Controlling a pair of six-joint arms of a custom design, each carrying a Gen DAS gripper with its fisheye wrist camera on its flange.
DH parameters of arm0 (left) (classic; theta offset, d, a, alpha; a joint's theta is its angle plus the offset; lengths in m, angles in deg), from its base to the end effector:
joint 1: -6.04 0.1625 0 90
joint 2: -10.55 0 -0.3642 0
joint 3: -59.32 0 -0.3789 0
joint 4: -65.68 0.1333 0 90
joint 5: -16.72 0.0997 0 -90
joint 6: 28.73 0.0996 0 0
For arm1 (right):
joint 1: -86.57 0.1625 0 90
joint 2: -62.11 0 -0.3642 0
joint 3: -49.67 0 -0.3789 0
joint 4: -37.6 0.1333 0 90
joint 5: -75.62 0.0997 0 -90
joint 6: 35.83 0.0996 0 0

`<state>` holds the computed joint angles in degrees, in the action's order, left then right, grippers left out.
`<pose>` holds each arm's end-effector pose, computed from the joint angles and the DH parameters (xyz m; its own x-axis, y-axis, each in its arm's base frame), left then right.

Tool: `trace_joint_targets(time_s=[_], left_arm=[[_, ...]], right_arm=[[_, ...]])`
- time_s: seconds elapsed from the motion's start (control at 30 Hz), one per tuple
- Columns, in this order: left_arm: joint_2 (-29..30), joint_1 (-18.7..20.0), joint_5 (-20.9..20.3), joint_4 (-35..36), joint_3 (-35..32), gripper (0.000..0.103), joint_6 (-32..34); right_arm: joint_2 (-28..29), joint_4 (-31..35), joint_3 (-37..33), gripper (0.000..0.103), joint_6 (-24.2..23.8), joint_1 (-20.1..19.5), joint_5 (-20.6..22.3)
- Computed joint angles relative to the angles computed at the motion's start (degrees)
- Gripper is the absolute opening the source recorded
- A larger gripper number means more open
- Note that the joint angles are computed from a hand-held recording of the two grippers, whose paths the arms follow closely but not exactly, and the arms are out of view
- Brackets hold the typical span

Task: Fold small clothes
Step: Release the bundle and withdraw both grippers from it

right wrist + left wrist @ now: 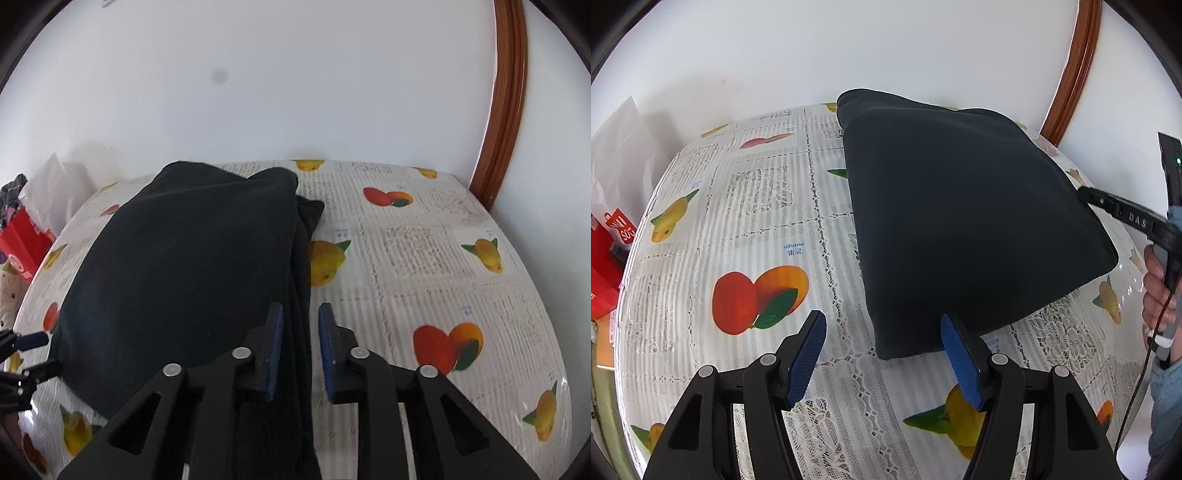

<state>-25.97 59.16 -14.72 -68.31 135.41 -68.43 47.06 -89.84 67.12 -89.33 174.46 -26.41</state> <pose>-0.2384 -0.6815 0.0938 -0.7336 -0.3090 -0.6053 0.1687 0.7800 -0.6027 0.0805 -0.8714 0.2187 -0.6030 -0.5652 0.5630 -0.7642 0.6118 -0.2043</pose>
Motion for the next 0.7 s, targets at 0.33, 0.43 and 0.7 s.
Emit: trace_joint_targets(time_s=[0.33, 0.43, 0.7], left_arm=[[-0.49, -0.84, 0.66, -0.39, 2.22, 0.062, -3.81], [-0.84, -1.50, 1.10, 0.23, 2.85, 0.063, -5.03], [-3.24, -3.92, 3.29, 2.06, 6.15, 0.068, -10.56]], right_arm=[[-15.58, -20.71, 29.93, 0.026, 3.89, -2.60, -2.48], [-16.91, -19.61, 31.05, 0.026, 6.37, -2.99, -2.05], [-19.57, -23.51, 35.42, 0.026, 5.40, -2.52, -0.48]])
